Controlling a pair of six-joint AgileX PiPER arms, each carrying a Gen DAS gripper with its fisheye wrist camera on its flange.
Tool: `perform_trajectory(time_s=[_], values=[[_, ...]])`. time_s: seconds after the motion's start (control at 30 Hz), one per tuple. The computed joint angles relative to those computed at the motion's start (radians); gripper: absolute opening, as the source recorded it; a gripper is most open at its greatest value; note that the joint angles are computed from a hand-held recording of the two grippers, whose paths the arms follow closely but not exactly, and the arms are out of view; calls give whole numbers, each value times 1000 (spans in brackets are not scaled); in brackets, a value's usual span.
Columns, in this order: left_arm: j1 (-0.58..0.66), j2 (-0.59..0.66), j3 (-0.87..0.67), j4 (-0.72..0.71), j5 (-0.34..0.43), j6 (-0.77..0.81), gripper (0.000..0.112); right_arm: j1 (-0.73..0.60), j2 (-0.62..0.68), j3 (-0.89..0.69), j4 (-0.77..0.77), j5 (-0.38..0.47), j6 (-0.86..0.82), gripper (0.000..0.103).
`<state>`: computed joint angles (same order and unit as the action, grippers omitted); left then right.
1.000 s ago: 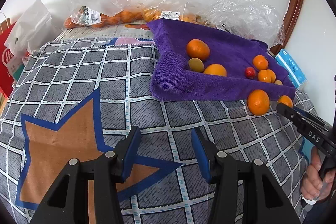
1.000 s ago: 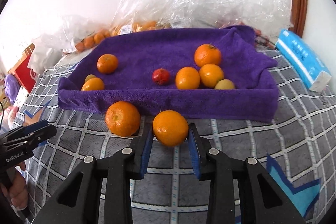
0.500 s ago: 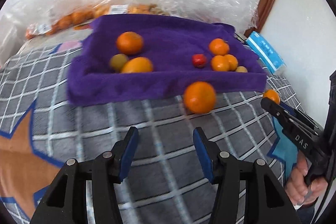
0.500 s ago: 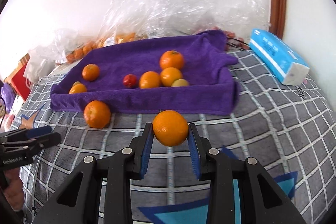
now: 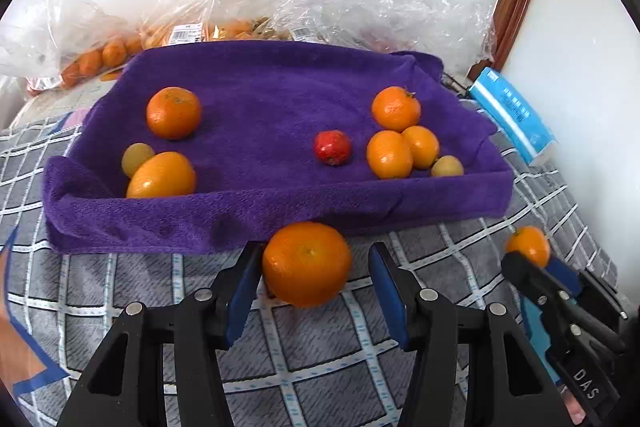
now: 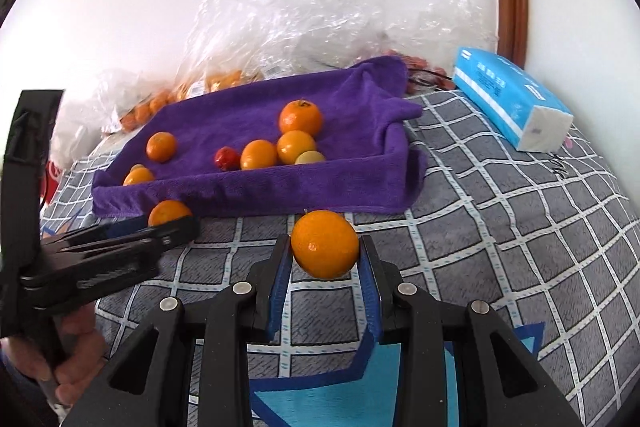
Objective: Organize fruits
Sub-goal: 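Close the left gripper on a large orange while the right gripper holds its orange, then lift both held oranges and carry them over the purple towel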
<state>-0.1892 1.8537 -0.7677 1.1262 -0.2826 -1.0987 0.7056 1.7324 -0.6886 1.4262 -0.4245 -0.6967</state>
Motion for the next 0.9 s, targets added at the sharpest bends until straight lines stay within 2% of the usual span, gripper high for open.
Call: perform_trajectory(time_s=[0.1, 0.23, 0.53, 0.7, 0.9], values=[[43, 9, -2, 76, -63, -78, 39, -10, 0, 4, -21, 14, 26, 33], [130, 14, 17, 179, -192, -170, 39, -15, 0, 5, -29, 14, 46, 33], [225, -61, 135, 140, -211, -56, 39, -5, -3, 9, -19, -6, 56, 33], [351, -76, 180, 189, -286, -34, 39, 8, -10, 17, 3, -42, 51, 33], [434, -78, 206, 190, -336, -32, 39, 4, -23, 40, -64, -35, 124, 33]])
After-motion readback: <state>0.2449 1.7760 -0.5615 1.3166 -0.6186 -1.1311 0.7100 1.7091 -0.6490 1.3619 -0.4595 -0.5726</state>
